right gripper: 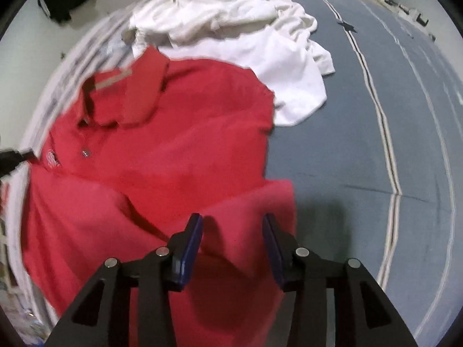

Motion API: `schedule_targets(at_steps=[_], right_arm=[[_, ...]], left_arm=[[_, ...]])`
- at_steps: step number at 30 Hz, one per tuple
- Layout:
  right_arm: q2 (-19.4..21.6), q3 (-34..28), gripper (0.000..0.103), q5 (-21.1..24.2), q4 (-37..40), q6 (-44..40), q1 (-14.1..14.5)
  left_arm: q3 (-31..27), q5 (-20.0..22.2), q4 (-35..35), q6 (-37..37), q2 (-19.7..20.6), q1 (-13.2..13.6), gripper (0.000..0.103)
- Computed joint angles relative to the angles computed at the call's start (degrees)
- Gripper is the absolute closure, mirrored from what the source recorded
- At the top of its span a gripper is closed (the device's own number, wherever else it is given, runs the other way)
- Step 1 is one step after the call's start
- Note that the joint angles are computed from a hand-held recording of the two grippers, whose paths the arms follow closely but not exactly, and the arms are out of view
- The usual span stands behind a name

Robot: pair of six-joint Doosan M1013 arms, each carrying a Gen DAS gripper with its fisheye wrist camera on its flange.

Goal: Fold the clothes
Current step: 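Close both tools on the red hem edge, then lift the hem with both tools and fold it up toward the collar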

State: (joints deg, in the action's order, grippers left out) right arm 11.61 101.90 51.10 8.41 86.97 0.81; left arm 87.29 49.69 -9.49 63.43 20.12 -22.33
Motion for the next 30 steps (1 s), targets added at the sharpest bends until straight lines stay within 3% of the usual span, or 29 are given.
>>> schedule_targets(at_steps=[6,10,11,13,16,25,30], right_arm=[[0.7,0.0,0.064,-1.7,2.8,1.7,-0.9],[2.4,-1.5,0.064,-0.1,1.5,2.9,-0.3],[2.8,-1.8,0.065,0.3,1.4,3.1,-0.3],[3.1,-2.0,0.082,0.5,1.9,3.3,-0.5],[2.9,-1.7,0.094,-0.3,4.4,3.4,-1.5],[-0.2,0.0,0.098,-3.9,8.1,7.7,-5.2],[1.3,-1.3,0.098,-3.8,3.5,7.6,-4.4]], left_arm=[[-0.9,5.6,8.8,-0.4,1.1,-0.2,0.087],[-1.3,8.7,7.4,0.2,2.9,0.6,0.087],[-1.4,8.6,7.7,0.7,3.0,0.4,0.087],[-1.3,8.4,7.9,1.6,3.2,0.4,0.087],[-1.0,7.9,7.6,2.8,3.2,0.5,0.087],[0.6,6.3,6.1,3.5,2.3,1.6,0.091],[1.0,5.9,7.4,1.6,1.9,2.0,0.092]])
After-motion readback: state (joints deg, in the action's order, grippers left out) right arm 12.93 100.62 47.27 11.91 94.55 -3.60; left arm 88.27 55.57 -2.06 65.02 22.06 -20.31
